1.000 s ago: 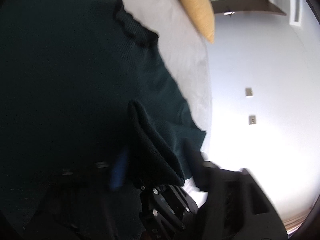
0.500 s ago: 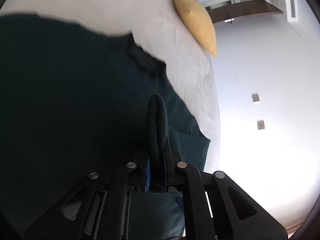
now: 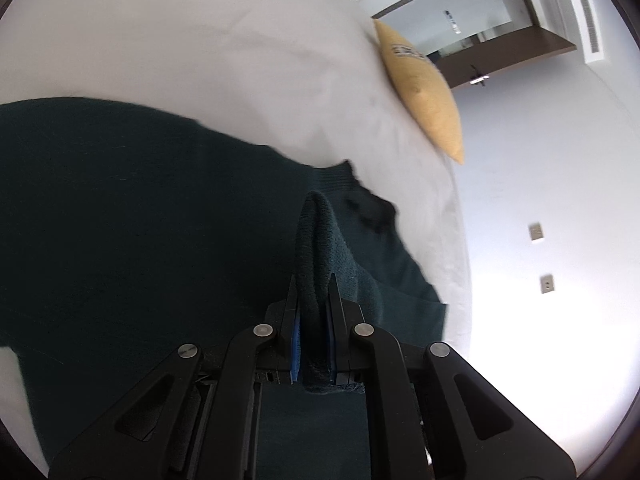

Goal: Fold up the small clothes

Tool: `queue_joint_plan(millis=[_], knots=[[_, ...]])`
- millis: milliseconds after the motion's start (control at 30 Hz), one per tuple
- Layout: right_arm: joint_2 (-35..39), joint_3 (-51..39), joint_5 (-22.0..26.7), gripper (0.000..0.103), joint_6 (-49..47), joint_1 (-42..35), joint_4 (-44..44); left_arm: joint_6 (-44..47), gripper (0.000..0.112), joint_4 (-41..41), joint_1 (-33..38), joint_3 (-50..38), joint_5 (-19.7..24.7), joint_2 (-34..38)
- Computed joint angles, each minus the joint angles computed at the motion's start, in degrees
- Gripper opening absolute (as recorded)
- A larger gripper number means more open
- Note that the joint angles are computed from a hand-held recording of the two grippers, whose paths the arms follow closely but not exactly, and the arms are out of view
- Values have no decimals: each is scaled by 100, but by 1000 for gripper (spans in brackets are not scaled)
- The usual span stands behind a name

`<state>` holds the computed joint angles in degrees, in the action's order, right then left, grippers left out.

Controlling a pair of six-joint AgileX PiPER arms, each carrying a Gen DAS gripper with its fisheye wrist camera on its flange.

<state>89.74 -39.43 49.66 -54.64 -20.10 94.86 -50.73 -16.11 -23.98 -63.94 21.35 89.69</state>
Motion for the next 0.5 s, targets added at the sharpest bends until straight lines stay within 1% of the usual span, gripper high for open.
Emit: queue_joint_plan(millis=[67,133,200,233,267,300,333,367,400,500], knots=[[72,17,73,75,-86,-55,160,290,8,-346,65,173,-197,78],[74,33,87,75,-79,-69,261,366,8,-443,43,238,-348,233],[96,3,48,75,-72,-45,293,397,8,-482,4,120,-451,527],[124,-16,75,75,-90,-81,254,219,8,-349,-55,39,-501,676],[134,-30,49,75,-99,-67,251,269,8,-419,-53,122,-610,692],[155,-54,24,76,-84,-36,246,530,8,-683,-25,200,-697,692],[204,-90,80,79,-60,-20,227,589,8,-800,-55,214,-800,742],[295,-141,293,80,-9,-66,119,704,8,-928,-60,296,-871,704],[388,-230,376,82,78,12,70,853,8,-1067,-33,277,-894,751],[643,-564,190,84,254,418,132,635,8,-813,-87,186,-909,825]])
